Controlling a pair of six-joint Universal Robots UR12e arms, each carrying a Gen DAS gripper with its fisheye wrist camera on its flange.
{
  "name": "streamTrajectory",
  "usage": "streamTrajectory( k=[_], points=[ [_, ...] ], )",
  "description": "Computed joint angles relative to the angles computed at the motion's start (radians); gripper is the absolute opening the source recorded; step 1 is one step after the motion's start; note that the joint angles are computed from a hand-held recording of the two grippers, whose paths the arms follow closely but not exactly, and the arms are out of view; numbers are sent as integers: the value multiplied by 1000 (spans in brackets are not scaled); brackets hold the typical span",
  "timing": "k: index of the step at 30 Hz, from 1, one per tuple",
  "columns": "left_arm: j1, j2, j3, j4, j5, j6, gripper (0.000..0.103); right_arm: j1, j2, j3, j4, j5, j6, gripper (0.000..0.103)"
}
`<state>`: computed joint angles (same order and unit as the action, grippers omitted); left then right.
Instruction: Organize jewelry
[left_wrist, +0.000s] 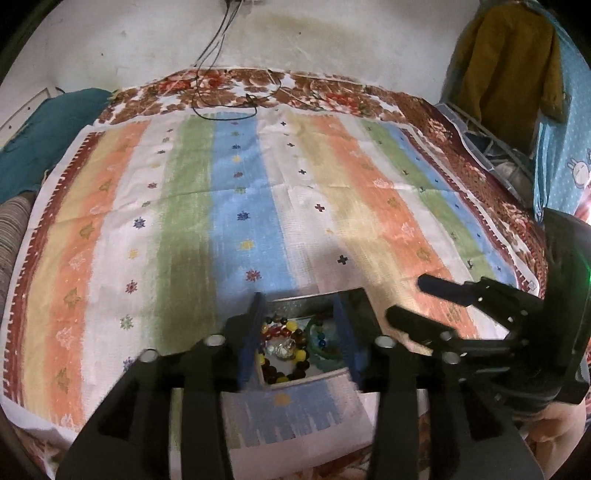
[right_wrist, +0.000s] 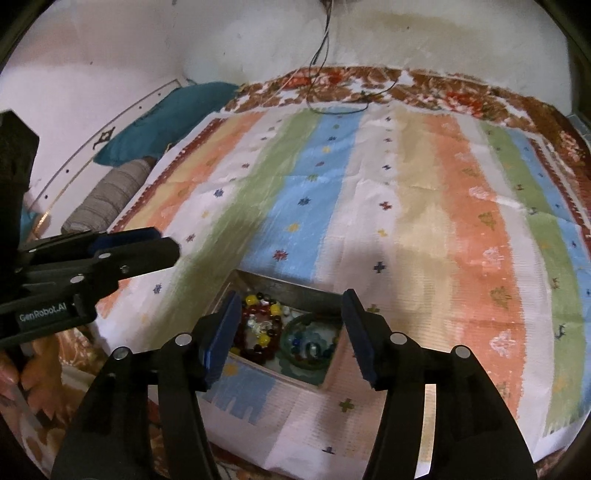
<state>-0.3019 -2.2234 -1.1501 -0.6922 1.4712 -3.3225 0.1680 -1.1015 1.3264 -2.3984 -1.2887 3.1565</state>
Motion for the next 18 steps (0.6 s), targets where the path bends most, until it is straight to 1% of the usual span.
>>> streamTrajectory(
  k=[1, 2, 3, 4, 5, 7, 10, 12, 14, 15, 17, 18],
  points=[
    [1, 4, -5, -2, -13, 3, 64, -2, -4, 6, -5, -2, 2, 61],
    [2, 8, -13, -4, -27, 6, 67, -4, -11, 16, -14, -8, 2, 63],
    [1, 16, -26, 1, -27, 5, 68, -4, -17, 25, -22, -15, 0, 64],
    [-1, 21, -35, 6, -20, 7, 71, -5, -22, 30, -25, -21, -6, 68],
    [-3, 25, -43, 11, -16, 10, 77, -6, -27, 36, -30, -27, -16, 71],
    [-8, 39, -67, 25, -6, 20, 83, -7, -38, 53, -42, -38, -33, 72],
    [-15, 56, -101, 61, 17, 36, 93, -12, -52, 75, -60, -28, -45, 82],
    [-20, 66, -123, 93, 41, 47, 97, -15, -60, 88, -69, -13, -57, 85],
    [-23, 75, -145, 134, 57, 53, 97, -18, -69, 103, -82, -4, -65, 90],
    [-25, 79, -153, 146, 61, 58, 97, -18, -72, 107, -83, 0, -69, 91],
    [-30, 85, -167, 161, 77, 75, 97, -18, -76, 112, -79, 10, -79, 98],
    [-36, 86, -170, 159, 96, 92, 97, -18, -77, 115, -83, 12, -81, 98]
  ],
)
